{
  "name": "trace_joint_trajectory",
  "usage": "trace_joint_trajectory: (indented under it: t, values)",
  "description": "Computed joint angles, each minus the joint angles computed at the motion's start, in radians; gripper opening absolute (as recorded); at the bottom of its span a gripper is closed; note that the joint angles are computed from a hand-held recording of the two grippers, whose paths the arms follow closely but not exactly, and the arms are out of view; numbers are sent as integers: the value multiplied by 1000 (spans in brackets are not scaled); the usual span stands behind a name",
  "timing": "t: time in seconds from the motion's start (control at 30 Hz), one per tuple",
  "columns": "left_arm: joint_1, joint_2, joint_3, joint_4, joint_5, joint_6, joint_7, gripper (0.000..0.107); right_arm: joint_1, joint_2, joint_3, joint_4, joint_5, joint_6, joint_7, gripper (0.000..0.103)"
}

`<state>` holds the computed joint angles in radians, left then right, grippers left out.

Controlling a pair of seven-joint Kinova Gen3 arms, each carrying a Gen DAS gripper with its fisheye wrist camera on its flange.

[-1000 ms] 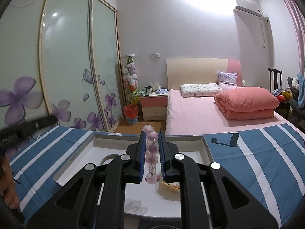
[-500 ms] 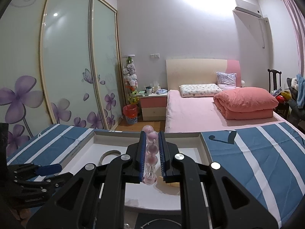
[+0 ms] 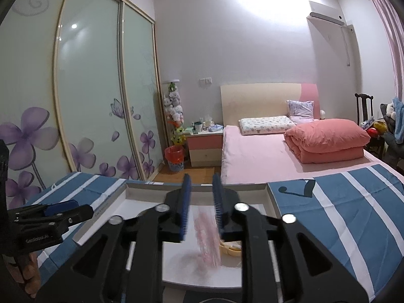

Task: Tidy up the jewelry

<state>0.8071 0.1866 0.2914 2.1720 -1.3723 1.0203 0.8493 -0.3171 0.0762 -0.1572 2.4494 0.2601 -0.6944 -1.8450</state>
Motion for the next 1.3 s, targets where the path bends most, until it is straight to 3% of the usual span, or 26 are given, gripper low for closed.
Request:
trace_joint_trajectory:
  t: [0.4,0.63,0.77,1.3]
  values:
    - [0,2,6,37,82,-140,-49,50,20,-14,12,19,34,-32,-26,31]
    - [16,10,-9,51,67,-161,-25,23,23,-20,14,30,34,-47,-21,31]
    - [36,33,-6,43,72,-121,-44,4,22,-19,13,32,32,-53,-28,31]
    - [-11,-44,-6,14,-22,-82,-120,1,26,-28,17,36,49,-52,-36,31]
